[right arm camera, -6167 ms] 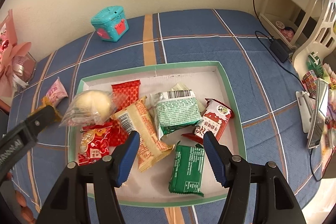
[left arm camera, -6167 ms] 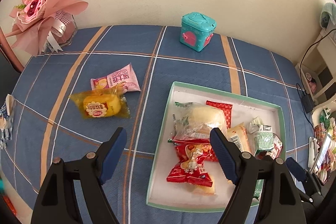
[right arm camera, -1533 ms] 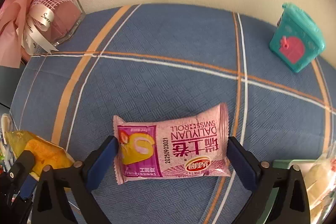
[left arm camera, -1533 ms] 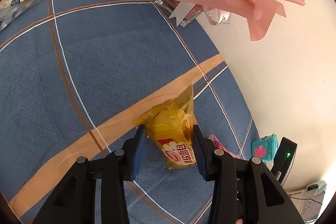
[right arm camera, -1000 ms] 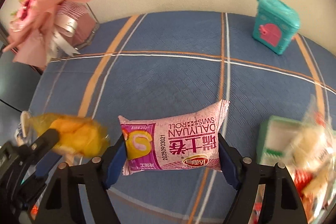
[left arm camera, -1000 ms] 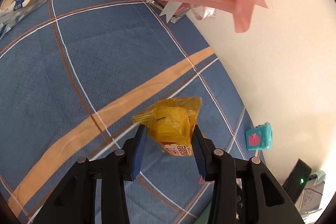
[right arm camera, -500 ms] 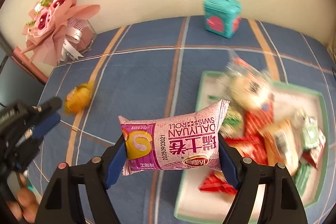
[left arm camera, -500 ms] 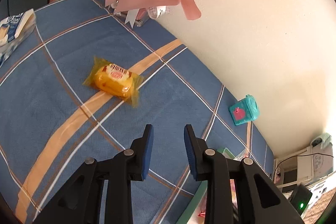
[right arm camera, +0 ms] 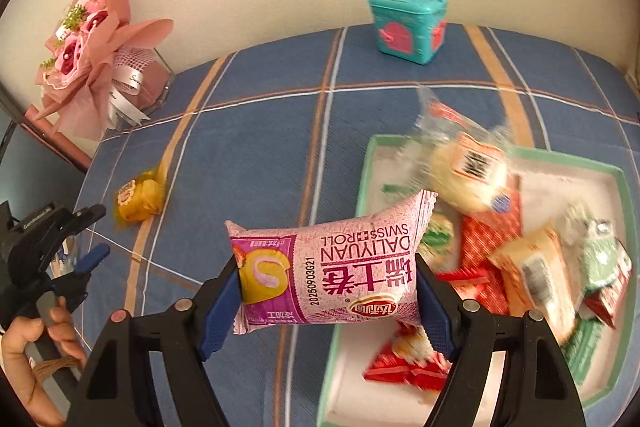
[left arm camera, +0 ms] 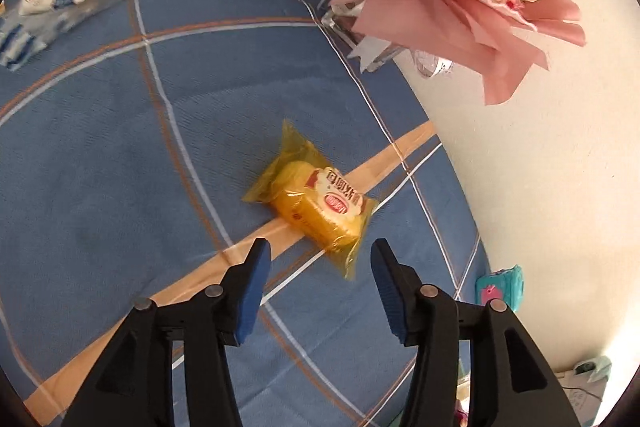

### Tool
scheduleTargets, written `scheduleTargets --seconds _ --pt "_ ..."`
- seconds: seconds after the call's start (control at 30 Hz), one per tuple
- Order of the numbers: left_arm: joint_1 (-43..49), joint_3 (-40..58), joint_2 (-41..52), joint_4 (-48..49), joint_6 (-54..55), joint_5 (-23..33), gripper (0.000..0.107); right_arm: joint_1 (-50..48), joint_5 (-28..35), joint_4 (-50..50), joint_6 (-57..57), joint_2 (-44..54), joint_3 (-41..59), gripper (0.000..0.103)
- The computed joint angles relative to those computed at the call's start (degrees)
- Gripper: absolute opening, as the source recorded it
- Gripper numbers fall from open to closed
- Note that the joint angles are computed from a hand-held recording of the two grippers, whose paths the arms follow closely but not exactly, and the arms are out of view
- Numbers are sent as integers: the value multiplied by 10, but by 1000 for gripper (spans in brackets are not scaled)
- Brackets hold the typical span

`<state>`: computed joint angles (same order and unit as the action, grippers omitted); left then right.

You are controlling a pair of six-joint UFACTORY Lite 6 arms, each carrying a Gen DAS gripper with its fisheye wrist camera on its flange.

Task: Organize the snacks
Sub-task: 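Lift both packets and carry them over the white tray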

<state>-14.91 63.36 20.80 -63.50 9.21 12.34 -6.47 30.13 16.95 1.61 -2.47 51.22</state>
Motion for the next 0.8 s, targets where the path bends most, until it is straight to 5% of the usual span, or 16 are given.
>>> scheduleTargets --seconds 0.23,0.4,0.67,0.73,0.8 --pt "24 117 122 6 -10 31 56 20 -30 22 -22 100 61 80" --pt "24 225 187 173 -147 56 56 24 -51 36 -40 151 85 81" --pt "-28 515 353 522 -397 204 55 16 -65 53 -69 171 100 81" --pt "-42 544 370 558 -417 226 42 11 -62 67 -85 170 100 81" --pt "-50 534 363 563 -412 227 39 6 -58 68 -87 166 99 81"
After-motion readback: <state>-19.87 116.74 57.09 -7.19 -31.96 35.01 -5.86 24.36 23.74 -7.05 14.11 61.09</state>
